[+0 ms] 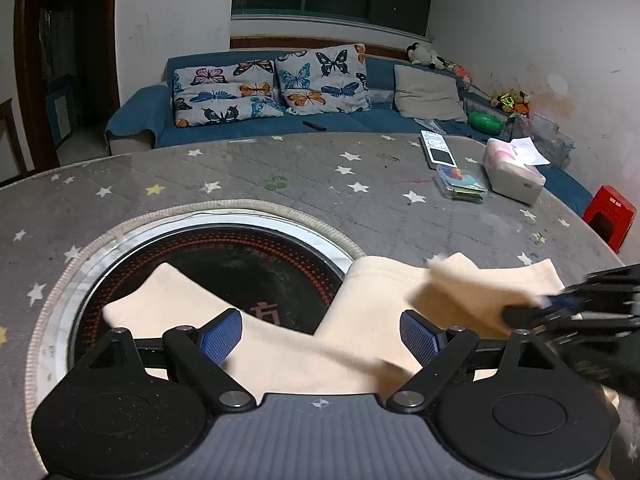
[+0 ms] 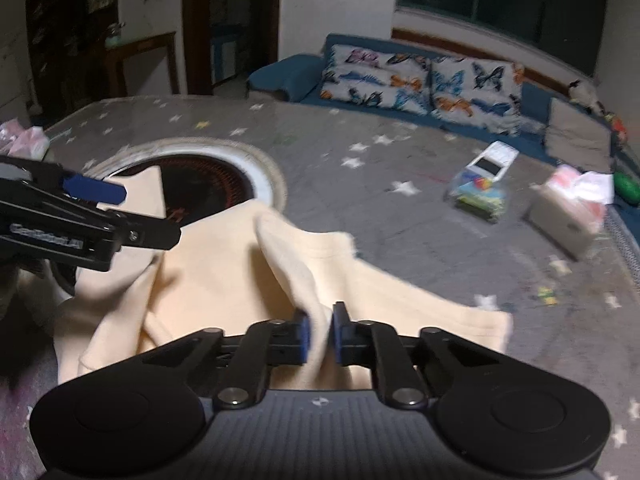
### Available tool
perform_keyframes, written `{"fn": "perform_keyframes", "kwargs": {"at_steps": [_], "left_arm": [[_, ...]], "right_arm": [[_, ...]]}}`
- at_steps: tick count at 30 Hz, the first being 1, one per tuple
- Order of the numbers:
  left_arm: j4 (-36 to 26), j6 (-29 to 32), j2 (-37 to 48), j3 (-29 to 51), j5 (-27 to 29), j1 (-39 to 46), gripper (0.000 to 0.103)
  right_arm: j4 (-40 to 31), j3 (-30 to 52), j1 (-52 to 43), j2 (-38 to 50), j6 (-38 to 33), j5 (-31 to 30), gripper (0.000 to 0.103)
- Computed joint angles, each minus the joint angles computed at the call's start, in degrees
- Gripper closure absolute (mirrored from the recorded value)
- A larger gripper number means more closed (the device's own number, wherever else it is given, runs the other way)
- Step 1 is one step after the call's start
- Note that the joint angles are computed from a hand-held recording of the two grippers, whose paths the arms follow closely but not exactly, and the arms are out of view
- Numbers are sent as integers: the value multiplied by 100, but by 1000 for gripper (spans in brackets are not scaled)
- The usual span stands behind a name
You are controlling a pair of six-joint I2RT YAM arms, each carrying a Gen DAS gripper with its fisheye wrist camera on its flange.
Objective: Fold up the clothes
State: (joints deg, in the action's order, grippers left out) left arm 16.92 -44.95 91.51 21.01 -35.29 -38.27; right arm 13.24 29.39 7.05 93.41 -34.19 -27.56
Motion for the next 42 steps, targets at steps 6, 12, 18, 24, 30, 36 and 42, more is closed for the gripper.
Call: {"fn": "perform_keyframes", "kwargs": {"at_steps": [6,12,18,24,30,36,42], "left_arm": [[373,310,409,187,204,195,15],[498,579,796,471,324,408,15],[672,763,1065,618,486,581,17],[835,911,1274,711,622,683,19],[1162,1059,1517,740,1062,903,37],[1729,1394,1413,502,1220,724,85],[2210,1732,1012,69,395,-318,87]], "right_arm": [[-334,-129,-1245,-694,-304,-579,95],[-649,-123,-2782,-944,-614,-1003,95],[-738,188,-3914,-345,-313,-706,86],[-830,490,-4384,-89,-401,-670,73],[-1257,609,-3713,-272,-639,-912,70],[-1069,615,-2574,-21,-321,-668,70],[-889,787,-1843,434,-83,-435,70]]}}
